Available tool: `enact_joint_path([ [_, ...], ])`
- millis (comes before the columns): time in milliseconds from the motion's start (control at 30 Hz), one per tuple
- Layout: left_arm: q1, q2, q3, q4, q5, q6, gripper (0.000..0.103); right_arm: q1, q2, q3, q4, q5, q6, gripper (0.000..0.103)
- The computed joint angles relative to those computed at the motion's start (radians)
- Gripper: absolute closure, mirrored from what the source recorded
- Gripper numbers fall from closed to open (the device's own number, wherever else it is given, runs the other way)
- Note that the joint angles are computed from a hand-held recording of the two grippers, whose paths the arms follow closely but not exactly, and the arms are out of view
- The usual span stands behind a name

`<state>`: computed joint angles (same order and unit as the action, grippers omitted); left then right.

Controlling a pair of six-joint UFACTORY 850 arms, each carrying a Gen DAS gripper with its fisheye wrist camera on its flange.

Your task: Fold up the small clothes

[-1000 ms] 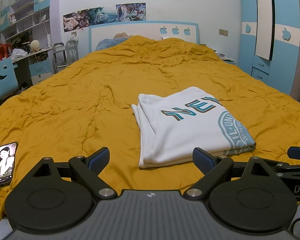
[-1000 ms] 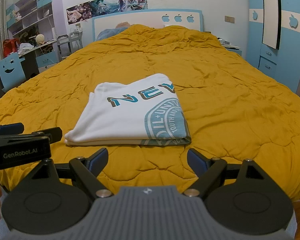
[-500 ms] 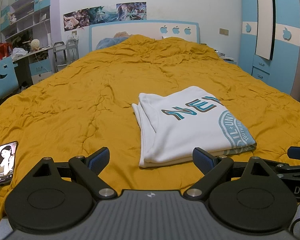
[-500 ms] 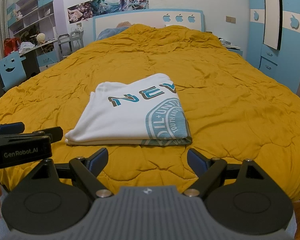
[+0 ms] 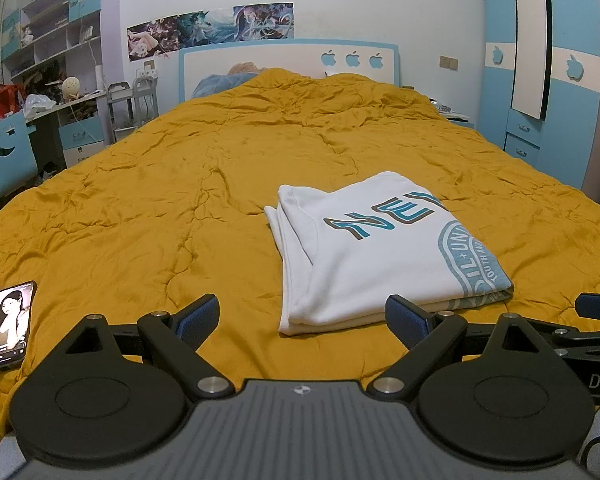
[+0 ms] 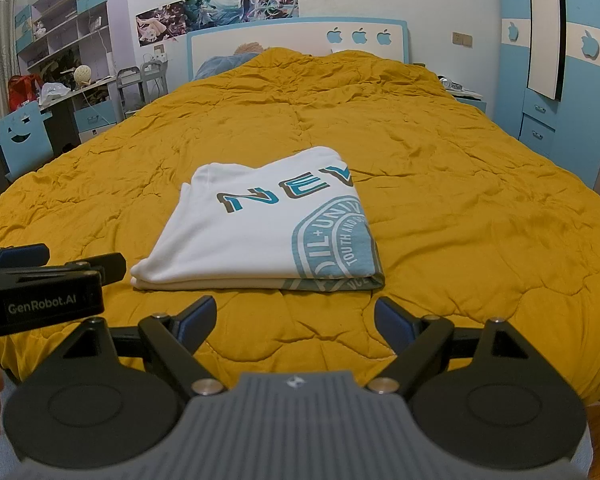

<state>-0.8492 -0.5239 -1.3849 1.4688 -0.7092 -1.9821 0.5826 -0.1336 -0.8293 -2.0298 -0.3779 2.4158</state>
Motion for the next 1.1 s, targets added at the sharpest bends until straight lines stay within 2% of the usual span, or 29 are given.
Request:
enact_joint_path([
  [1100,0.000,0.006,0.011,-0.004,0.004,-0.002,0.000,-0.012,-0.003,0.003,-0.023,0.011,0.016,0.021],
])
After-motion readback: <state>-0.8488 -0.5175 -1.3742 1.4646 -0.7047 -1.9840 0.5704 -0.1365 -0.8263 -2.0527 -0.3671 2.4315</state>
